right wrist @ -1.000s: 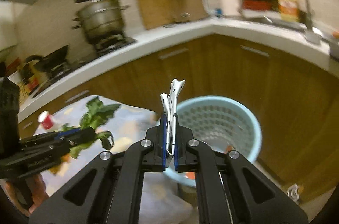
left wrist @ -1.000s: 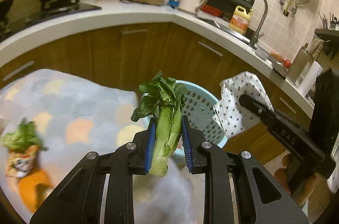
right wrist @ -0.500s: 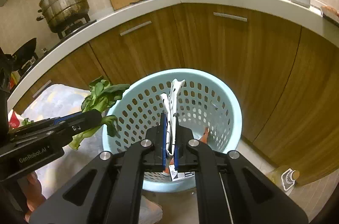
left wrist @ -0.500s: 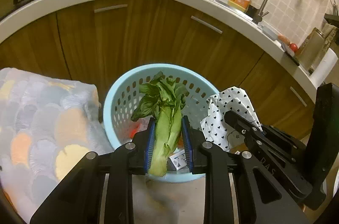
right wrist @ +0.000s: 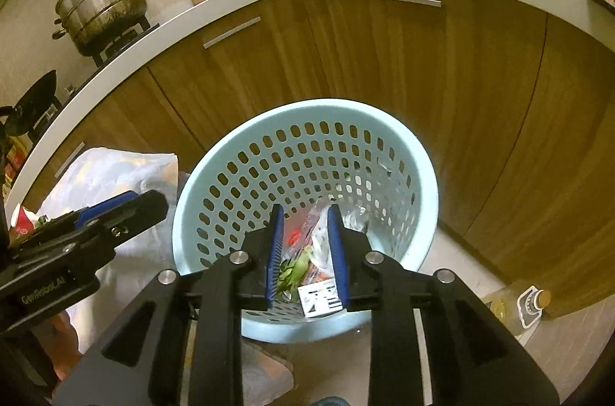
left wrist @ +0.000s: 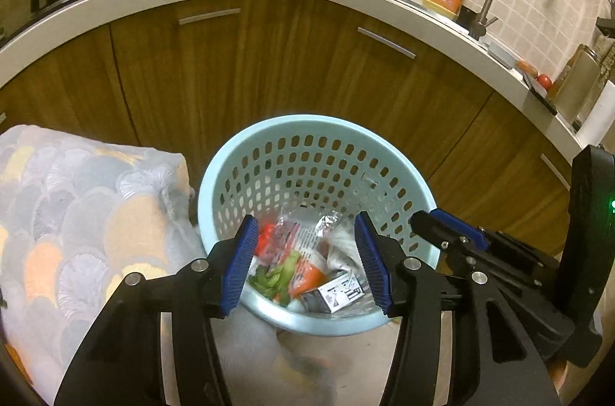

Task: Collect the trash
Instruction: 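Carry stalk and napkin over the blue basket and open both tools, then move both tools back over the table toward the orange peel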

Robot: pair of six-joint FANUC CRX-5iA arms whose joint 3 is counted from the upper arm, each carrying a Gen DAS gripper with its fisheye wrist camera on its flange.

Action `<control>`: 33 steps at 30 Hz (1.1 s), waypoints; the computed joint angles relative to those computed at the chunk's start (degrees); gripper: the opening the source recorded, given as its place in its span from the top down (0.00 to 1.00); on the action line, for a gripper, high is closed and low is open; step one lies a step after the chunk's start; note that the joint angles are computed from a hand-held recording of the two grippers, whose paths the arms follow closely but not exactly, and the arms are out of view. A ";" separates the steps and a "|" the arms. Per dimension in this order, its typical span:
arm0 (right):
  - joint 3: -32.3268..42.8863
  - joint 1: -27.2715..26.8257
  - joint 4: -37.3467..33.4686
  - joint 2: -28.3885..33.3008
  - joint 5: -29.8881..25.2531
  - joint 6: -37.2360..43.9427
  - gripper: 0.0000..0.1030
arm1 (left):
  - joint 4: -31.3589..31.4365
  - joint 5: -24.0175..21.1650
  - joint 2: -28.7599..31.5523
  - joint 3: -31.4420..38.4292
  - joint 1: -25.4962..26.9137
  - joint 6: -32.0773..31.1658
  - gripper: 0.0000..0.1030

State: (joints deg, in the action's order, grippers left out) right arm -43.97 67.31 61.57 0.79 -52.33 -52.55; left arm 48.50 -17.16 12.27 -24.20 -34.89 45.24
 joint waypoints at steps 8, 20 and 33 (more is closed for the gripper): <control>1.87 2.48 0.67 -0.28 -3.12 1.05 0.75 | 10.34 2.84 -5.19 -6.23 -0.76 -8.42 0.42; 11.00 4.07 4.67 5.52 -1.47 8.50 0.75 | 16.58 9.05 -21.13 -19.31 2.73 -15.23 0.37; 24.39 2.43 7.36 17.55 8.67 15.93 0.75 | 2.70 1.38 -36.35 -28.42 24.53 -1.46 0.37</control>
State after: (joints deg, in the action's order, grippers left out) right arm -19.58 69.74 68.93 18.34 -43.65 -36.61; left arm 51.20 -15.77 -24.08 -52.62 -10.36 43.78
